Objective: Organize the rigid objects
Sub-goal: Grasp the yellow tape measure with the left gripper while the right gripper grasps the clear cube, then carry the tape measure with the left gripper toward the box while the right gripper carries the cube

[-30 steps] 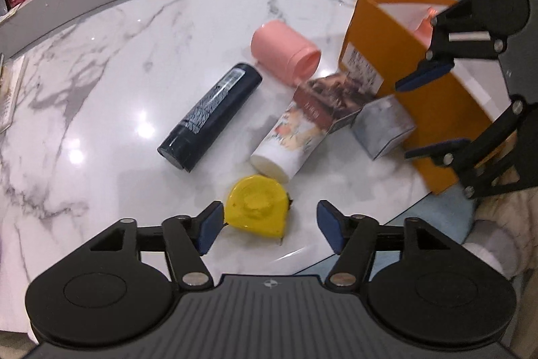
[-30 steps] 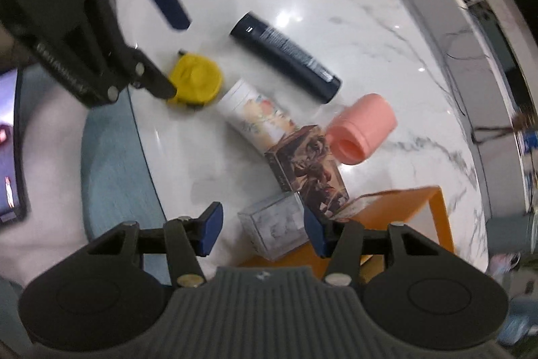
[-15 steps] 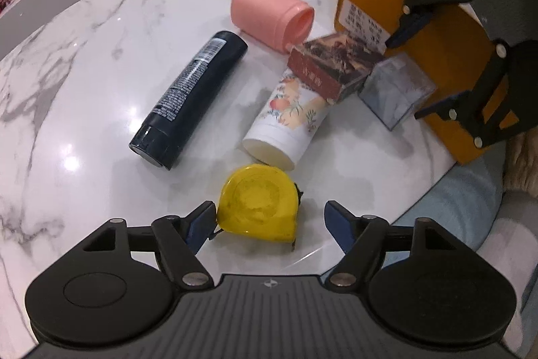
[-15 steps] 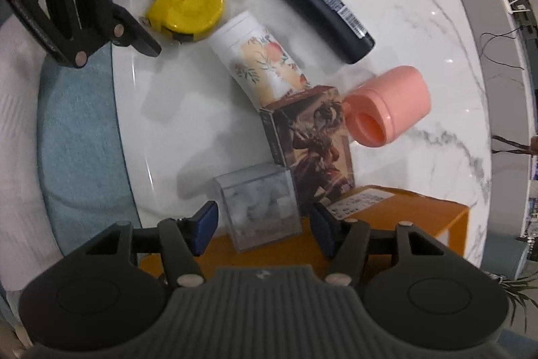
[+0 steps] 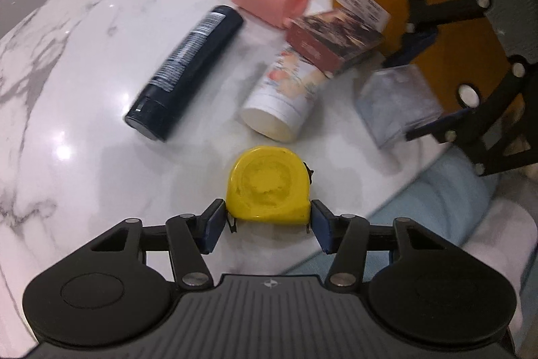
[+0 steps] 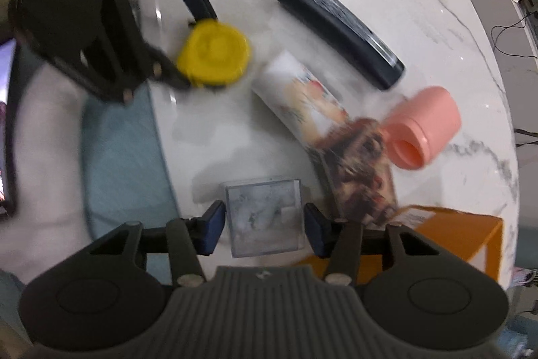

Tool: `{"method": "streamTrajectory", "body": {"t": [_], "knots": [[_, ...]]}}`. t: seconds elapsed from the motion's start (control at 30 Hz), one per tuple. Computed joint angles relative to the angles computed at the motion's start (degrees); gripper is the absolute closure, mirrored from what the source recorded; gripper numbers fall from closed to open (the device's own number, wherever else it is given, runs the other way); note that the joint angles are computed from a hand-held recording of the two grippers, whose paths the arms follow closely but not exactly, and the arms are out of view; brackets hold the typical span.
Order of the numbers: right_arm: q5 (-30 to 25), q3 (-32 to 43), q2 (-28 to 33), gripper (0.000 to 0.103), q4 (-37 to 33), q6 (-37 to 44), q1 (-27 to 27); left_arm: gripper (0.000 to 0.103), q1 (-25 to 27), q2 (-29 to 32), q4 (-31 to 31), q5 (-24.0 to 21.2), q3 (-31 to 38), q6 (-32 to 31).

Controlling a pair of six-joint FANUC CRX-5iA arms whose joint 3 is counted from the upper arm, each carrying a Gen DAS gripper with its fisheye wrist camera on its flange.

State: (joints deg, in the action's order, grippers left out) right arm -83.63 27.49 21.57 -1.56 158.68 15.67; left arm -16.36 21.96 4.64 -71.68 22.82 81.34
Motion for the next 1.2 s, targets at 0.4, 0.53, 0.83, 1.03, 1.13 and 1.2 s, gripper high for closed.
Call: {"method": "streamTrajectory", "body": {"t": [0.4,0.53,0.83,1.03,1.13,1.2], "knots": [[-1.2,-0.2,-0.6,0.043,-2.3,0.7,0.3,0.026,-0.3,-2.7,-0.1,6.8,-5.0,-1.8],[-1.8,0.8,0.5,0.043,-2.8,0.7,-0.1,0.025,-0.8,-3.1,-0.3,9.0,-6.2,-3.0],[-0.7,-0.5,-0.1,0.052,-2.8,-0.9,-0.2,0.042,-0.9,-2.9,-1.1,9.3,-5.8,-0.9],[1.6,-2.8,-1.8,0.053,-3.6,-2.6,-0.6,0.042,-2.0,-3.4,-3.6,10.0,-5.9,2.3],[2.9,-4.2,-3.4,0.053,-4.6,-2.2,-1.1,0.042,-2.2,-4.3,-3.5,11.1,-6.6,3.1],[2.7,-4.0,-3.9,0.053,-5.6,-2.0,-1.6,0.042,-2.1,-5.0,-2.5,12.1,-7.0,3.5]]}}
